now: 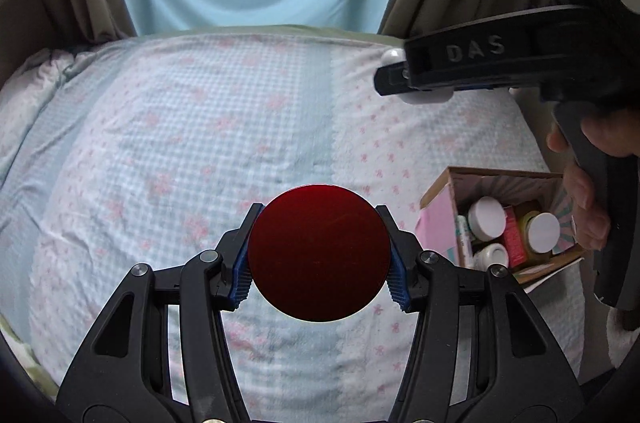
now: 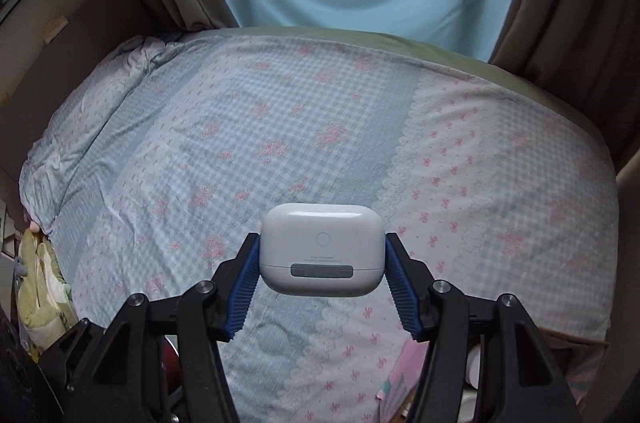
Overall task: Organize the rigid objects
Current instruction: 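Carry the red-capped tube and white earbud case over the cardboard box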
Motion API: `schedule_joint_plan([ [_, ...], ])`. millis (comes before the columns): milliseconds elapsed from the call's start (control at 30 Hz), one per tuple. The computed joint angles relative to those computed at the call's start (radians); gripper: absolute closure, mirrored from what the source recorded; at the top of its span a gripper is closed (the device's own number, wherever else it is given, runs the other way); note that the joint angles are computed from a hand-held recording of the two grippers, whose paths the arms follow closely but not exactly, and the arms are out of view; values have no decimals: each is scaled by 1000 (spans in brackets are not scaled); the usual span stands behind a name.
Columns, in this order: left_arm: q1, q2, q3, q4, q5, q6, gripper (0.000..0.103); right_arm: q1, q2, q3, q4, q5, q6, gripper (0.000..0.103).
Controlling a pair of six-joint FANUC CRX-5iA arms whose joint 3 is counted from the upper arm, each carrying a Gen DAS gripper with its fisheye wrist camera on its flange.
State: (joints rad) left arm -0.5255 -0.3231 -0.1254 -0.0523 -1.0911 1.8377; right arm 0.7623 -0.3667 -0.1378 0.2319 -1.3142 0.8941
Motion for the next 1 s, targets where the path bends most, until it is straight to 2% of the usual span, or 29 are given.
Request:
schedule_joint_plan([
  [200, -104, 91, 149, 2, -25, 27, 53, -36, -163, -26, 60, -152, -70, 47],
  [333, -177, 173, 245, 19, -24, 49, 53, -138, -244, -44, 60, -231, -47, 47],
  [533, -273, 320, 370, 59, -22, 58, 53, -453, -275, -36, -34, -274, 156, 47],
  [667, -328, 426, 446, 77, -20, 73, 53, -712, -233, -21, -146, -262, 344, 47],
  [800, -367, 550, 539, 97, -33, 80, 53, -928, -166, -8, -271, -248, 501, 47],
  [1000, -388, 708, 621, 141, -46, 49, 53, -1137, -60, -17, -417, -226, 665, 47],
])
